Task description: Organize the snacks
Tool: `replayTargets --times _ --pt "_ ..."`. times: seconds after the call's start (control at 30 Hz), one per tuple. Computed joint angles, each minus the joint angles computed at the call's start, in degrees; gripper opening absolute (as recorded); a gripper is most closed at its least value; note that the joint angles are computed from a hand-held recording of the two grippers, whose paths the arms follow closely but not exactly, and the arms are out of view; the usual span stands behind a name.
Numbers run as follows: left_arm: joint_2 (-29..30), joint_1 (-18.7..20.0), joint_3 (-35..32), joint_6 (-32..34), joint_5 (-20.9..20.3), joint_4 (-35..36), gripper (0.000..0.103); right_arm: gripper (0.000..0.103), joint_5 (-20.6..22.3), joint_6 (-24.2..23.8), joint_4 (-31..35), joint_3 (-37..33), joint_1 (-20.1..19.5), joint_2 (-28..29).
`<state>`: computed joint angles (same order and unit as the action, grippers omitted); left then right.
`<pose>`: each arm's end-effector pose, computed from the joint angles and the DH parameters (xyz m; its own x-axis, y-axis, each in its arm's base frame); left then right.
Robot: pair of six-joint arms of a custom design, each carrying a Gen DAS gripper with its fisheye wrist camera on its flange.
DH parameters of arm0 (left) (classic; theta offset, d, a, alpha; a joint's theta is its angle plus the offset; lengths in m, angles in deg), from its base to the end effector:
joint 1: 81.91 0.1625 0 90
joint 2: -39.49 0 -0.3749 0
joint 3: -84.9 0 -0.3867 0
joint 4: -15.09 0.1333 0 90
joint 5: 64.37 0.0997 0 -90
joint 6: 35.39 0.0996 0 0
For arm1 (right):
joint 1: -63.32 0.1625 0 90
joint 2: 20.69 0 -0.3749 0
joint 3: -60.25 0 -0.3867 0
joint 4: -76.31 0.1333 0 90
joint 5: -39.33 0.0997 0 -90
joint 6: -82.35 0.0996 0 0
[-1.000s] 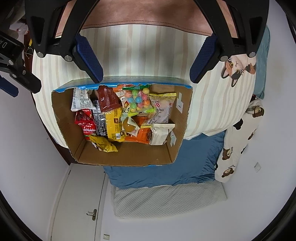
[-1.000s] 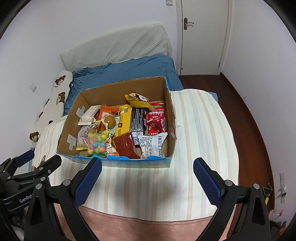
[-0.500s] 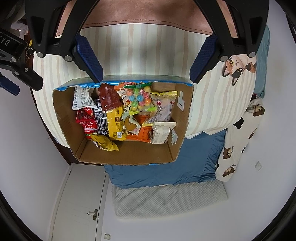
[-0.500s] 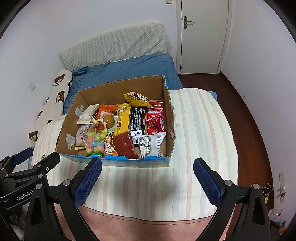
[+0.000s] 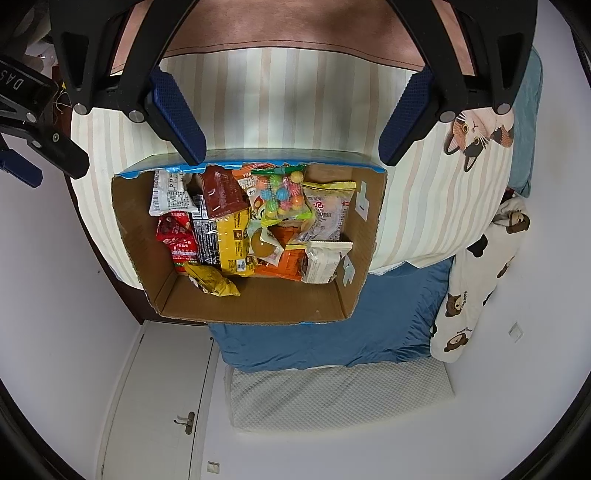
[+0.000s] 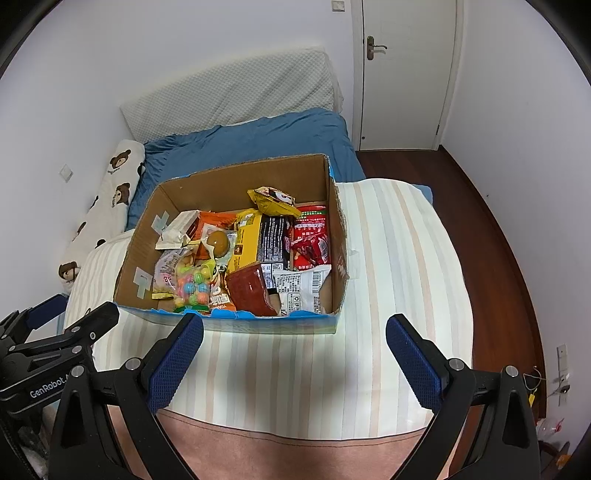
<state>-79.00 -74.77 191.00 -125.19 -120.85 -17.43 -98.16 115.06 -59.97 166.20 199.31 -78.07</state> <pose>-0.1854 -0.2130 0.4457 -0.6995 -0.0847 -0.7096 0.2869 0.8761 -0.3874 0.4407 -0.3425 0.1171 -0.7655 -0.0510 0.6414 -0.3624 0.8578 -0.3644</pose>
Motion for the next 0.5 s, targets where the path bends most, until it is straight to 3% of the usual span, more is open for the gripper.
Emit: replayTargets --times 0.5 --pt "0.05 -0.59 0.02 -0.35 -0.54 0.12 0.096 0.101 0.12 0.58 0.64 0.13 0.24 -0.45"
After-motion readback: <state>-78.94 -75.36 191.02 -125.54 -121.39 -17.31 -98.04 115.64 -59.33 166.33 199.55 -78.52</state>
